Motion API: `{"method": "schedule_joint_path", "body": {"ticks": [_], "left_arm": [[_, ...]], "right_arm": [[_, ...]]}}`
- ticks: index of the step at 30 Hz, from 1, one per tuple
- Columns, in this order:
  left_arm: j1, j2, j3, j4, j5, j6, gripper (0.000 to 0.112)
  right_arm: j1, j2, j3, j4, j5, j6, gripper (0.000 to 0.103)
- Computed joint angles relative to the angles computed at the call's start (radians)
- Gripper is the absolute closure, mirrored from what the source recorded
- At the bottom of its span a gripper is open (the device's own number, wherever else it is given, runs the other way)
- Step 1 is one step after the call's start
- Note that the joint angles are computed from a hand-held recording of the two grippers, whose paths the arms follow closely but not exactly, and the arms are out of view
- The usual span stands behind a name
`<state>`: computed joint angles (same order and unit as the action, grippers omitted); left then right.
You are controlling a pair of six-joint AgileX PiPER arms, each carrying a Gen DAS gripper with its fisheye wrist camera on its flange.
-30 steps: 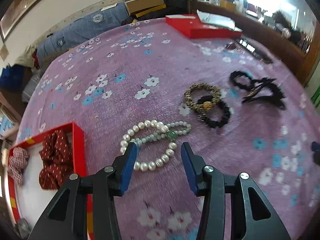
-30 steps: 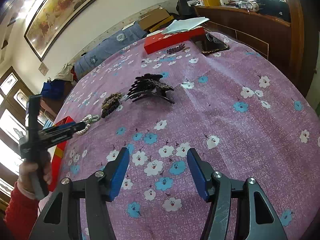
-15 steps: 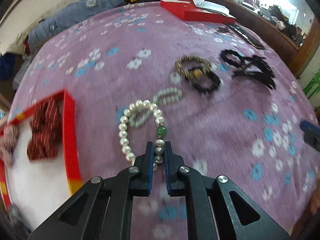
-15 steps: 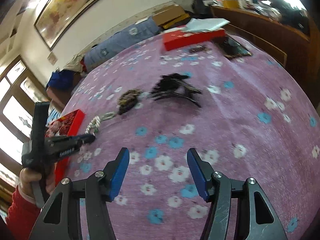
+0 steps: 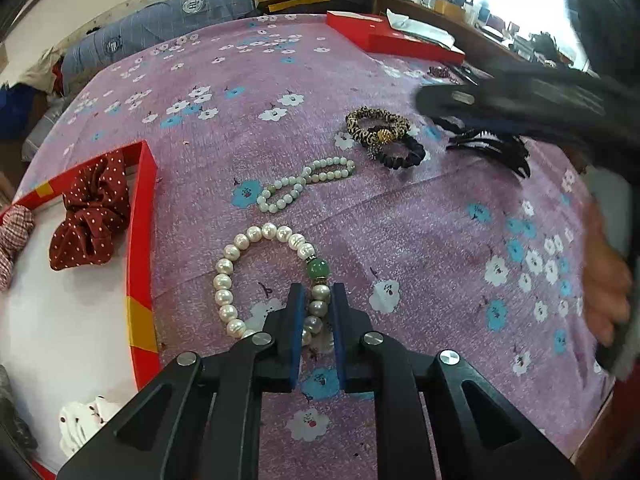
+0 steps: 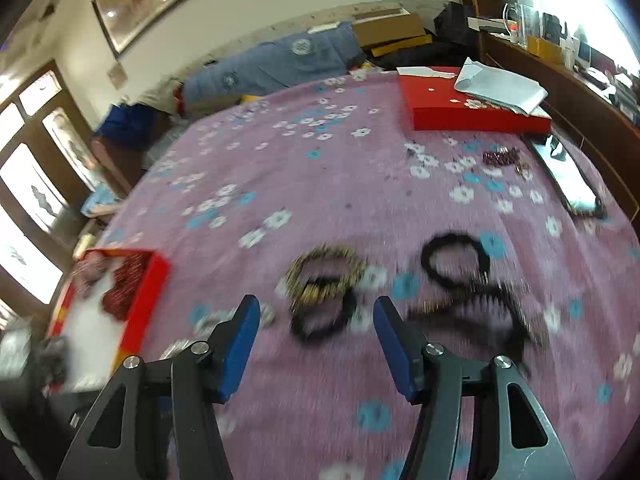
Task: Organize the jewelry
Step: 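Grasp the leopard-print hair tie with the right tool while the left holds the pearl bracelet, then carry the pearl bracelet and leopard hair tie into the red-rimmed tray with both tools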
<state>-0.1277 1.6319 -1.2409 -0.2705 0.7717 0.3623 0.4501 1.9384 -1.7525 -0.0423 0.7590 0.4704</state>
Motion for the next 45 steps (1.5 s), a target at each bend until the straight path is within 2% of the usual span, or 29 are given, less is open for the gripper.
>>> {"method": "schedule_joint_path", "body": {"ticks": [5,8,10,12,15,16,17,19,21,23,29,37,45], "left_arm": [[0.020,-0.003,0.014,-0.082,-0.003,0.053,0.087],[0.014,-0.012,0.029,-0.105,-0.013,0.073,0.078],[0.001,-0.020,0.041,-0.092,-0.030,0.062,0.076],[-0.019,-0.032,0.062,-0.062,-0.065,0.034,0.076],[-0.037,-0.042,0.078,-0.020,-0.093,-0.005,0.080],[-0.050,-0.044,0.079,0.034,-0.105,-0.055,0.098],[-0.051,-0.040,0.072,0.060,-0.101,-0.076,0.104],[-0.023,-0.030,0.046,-0.003,-0.054,-0.037,0.104],[-0.010,-0.037,0.041,-0.018,-0.046,-0.028,0.104],[0.007,-0.072,0.054,-0.058,-0.043,0.002,0.104],[0.068,-0.172,0.067,-0.161,0.005,0.081,0.103],[0.205,-0.274,0.055,-0.281,0.128,0.160,0.103],[0.417,-0.304,0.009,-0.352,0.241,0.240,0.103]], "right_arm": [[0.000,0.265,-0.404,-0.085,0.274,-0.012,0.050],[-0.001,0.351,-0.533,-0.105,0.362,-0.045,0.051],[-0.004,0.366,-0.546,-0.102,0.370,-0.056,0.051],[-0.019,0.363,-0.527,-0.077,0.345,-0.063,0.054],[-0.020,0.359,-0.514,-0.088,0.333,-0.066,0.089],[-0.025,0.356,-0.512,-0.068,0.331,-0.082,0.095],[-0.032,0.357,-0.514,-0.044,0.329,-0.093,0.095],[-0.037,0.316,-0.453,-0.021,0.283,-0.093,0.095],[-0.032,0.255,-0.367,-0.031,0.223,-0.080,0.095],[-0.032,0.177,-0.264,-0.022,0.155,-0.069,0.095],[-0.009,-0.009,-0.064,-0.057,0.050,-0.022,0.095],[0.069,-0.168,0.076,-0.127,0.029,0.035,0.095],[0.182,-0.223,0.105,-0.190,0.047,0.101,0.095]]}}
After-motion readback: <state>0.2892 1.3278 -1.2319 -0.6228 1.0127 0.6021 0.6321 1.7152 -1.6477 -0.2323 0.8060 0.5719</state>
